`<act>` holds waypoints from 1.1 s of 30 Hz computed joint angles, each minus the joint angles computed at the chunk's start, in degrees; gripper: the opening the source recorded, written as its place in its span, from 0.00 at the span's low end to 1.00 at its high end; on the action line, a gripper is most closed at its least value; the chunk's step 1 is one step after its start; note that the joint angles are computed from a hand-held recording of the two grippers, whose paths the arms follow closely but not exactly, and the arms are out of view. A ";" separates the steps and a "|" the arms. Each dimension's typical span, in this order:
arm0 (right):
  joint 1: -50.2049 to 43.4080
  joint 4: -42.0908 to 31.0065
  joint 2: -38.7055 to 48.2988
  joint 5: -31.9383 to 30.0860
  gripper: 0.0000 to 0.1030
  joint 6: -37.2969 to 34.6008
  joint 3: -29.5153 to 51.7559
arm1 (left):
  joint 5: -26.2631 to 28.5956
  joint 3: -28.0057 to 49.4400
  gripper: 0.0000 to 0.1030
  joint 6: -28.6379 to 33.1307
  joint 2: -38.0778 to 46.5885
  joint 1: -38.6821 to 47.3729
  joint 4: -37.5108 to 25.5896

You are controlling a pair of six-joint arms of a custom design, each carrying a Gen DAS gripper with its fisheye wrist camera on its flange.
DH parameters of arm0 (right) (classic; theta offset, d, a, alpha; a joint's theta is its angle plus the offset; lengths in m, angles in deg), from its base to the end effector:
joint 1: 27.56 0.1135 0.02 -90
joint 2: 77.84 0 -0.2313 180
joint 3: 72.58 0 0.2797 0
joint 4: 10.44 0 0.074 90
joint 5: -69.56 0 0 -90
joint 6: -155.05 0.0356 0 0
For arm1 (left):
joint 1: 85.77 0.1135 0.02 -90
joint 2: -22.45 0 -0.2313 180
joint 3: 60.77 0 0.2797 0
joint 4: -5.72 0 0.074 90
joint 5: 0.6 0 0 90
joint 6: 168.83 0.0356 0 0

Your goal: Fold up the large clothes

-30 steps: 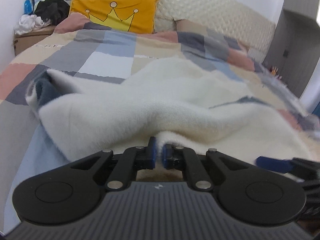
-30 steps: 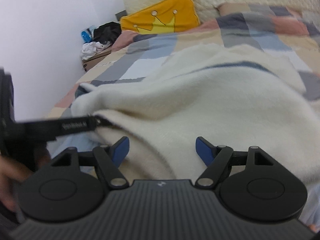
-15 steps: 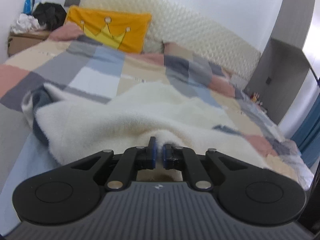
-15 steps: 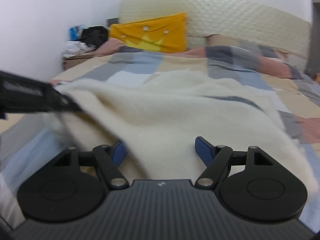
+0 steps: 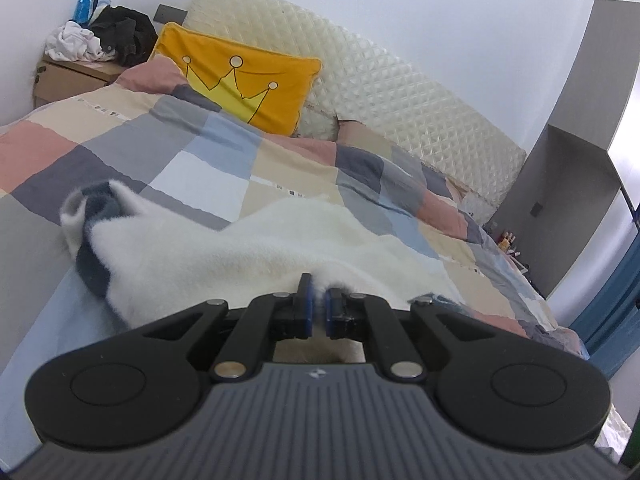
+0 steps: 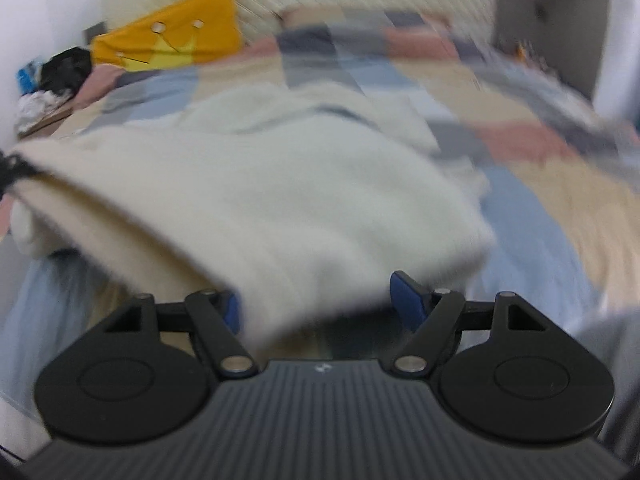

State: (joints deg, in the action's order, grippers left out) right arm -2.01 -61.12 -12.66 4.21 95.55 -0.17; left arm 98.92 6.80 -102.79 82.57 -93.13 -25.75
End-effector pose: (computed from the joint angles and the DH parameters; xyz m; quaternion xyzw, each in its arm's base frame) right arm 0.2569 0.1063 0.2855 0.1230 0.8930 0.0083 0.4329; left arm 0.2787 -0.0419 0.3059 -0.0760 0.8336 -0.2135 0.5037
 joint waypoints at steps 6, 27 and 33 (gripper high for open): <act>-0.16 10.00 -2.73 6.86 0.43 -7.76 -0.49 | 3.41 0.10 0.06 -0.03 0.96 1.56 -0.40; -6.99 10.52 4.03 -14.15 0.09 -17.32 13.30 | -5.17 4.77 0.45 12.56 14.16 -4.89 2.28; -5.78 14.05 0.99 -11.19 0.09 -17.89 8.93 | -9.43 5.76 0.45 17.02 16.49 -7.88 -2.16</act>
